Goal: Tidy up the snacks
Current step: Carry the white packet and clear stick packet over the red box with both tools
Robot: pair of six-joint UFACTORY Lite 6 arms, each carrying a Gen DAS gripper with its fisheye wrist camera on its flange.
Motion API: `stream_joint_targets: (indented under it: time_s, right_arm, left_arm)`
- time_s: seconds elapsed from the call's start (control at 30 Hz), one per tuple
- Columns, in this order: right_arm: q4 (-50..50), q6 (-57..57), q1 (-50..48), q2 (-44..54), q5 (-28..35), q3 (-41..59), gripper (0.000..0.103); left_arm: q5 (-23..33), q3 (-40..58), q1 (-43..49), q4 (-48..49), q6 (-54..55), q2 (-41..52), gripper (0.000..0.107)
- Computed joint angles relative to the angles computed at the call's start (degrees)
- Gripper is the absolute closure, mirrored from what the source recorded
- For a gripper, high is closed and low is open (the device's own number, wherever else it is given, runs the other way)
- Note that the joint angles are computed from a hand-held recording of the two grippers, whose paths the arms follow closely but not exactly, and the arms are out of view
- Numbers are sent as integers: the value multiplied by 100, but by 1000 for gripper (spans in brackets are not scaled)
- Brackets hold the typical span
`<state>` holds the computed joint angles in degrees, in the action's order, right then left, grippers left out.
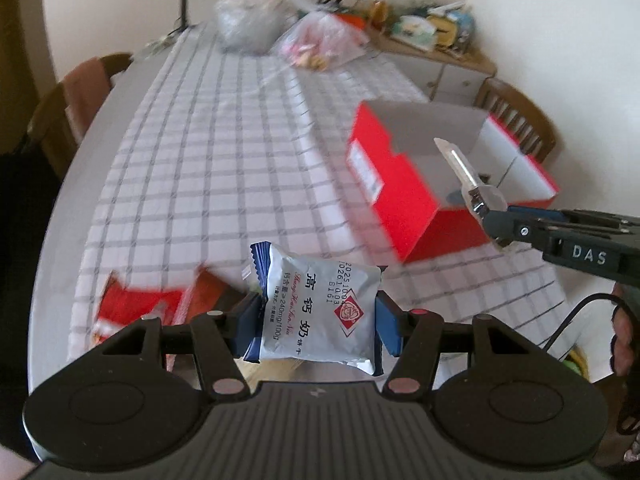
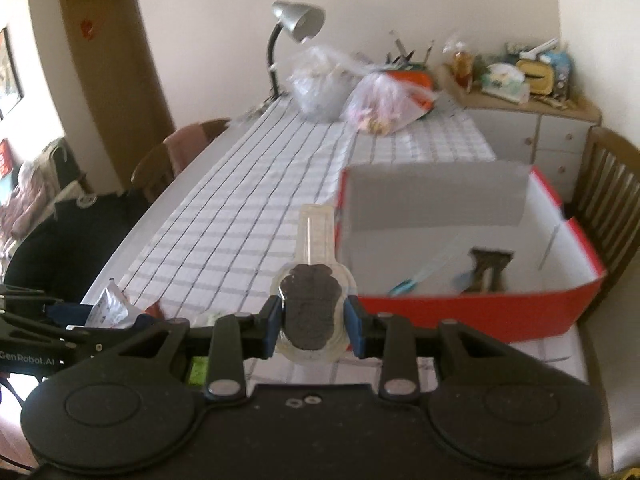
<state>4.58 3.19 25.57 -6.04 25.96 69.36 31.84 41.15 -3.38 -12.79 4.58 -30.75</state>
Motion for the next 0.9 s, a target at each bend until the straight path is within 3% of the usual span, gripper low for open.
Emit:
stream_joint_targets:
  time_s: [0.27, 0.5, 0.67, 0.9]
  right_arm:
    - [1401, -1992, -1372, 459, 108, 536, 70]
    - [2316, -3323, -2333, 1521, 661, 1610, 70]
    - [2392, -3644, -2682, 2434, 954, 2538, 70]
    - [2135, -3731, -2773, 3397, 1220, 3465, 70]
  left_arm:
    - [-468, 1762, -1607, 1838, -2396, 1863, 47]
    - [-252, 3628, -2311, 2913, -3681, 3692, 47]
    - [165, 5138, -2489, 2984, -3885, 5080, 47]
    - [1232, 7775, -2515, 2725, -3741, 7178, 47]
